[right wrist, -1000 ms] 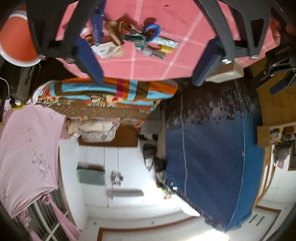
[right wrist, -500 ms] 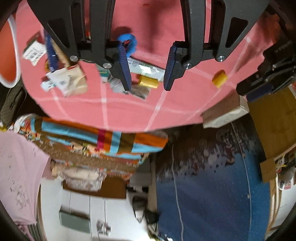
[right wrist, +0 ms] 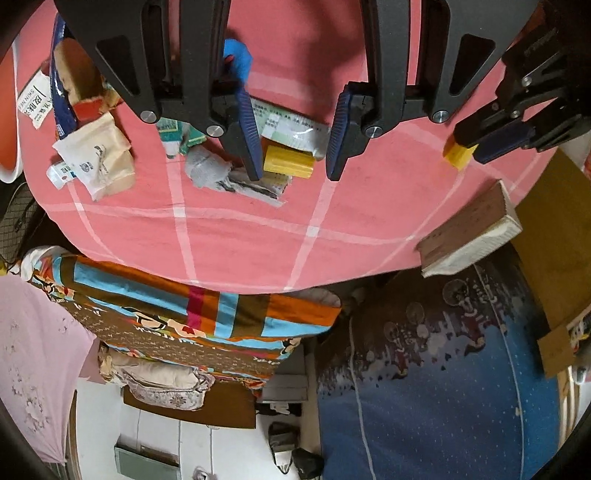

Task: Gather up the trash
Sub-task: 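Grasp the yellow cylinder with the left tool while the right tool grasps a yellow piece, then carry the yellow items over the bucket and open both tools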

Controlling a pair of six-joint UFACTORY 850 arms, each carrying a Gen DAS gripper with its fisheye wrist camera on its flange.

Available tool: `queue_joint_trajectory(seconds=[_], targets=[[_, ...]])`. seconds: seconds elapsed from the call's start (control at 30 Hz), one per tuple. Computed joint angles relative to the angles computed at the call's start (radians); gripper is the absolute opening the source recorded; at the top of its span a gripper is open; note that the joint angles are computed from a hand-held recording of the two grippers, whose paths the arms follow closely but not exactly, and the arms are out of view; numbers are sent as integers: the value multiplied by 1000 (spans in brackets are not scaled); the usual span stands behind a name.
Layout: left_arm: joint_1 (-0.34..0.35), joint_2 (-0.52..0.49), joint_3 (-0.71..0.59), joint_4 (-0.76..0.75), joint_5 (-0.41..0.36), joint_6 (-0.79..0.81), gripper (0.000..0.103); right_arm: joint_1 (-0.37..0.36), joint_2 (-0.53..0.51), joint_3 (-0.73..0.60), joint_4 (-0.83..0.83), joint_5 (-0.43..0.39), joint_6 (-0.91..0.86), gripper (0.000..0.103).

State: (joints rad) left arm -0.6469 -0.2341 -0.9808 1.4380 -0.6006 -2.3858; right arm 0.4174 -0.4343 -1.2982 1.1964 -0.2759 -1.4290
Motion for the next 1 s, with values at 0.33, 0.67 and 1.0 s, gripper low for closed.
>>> queue_joint_trajectory(seconds=[0.33,0.67,1.0], targets=[[-15,11,17,53,-28,-49,0,-3,30,42,127,11,-140,27],[-108,34,51,169,-275,-196,0,-87,160,216,703,-239,-718,27],[-194,-20,-50,265,-493,-132,0,-197,281,352,984,-514,-1049,27]])
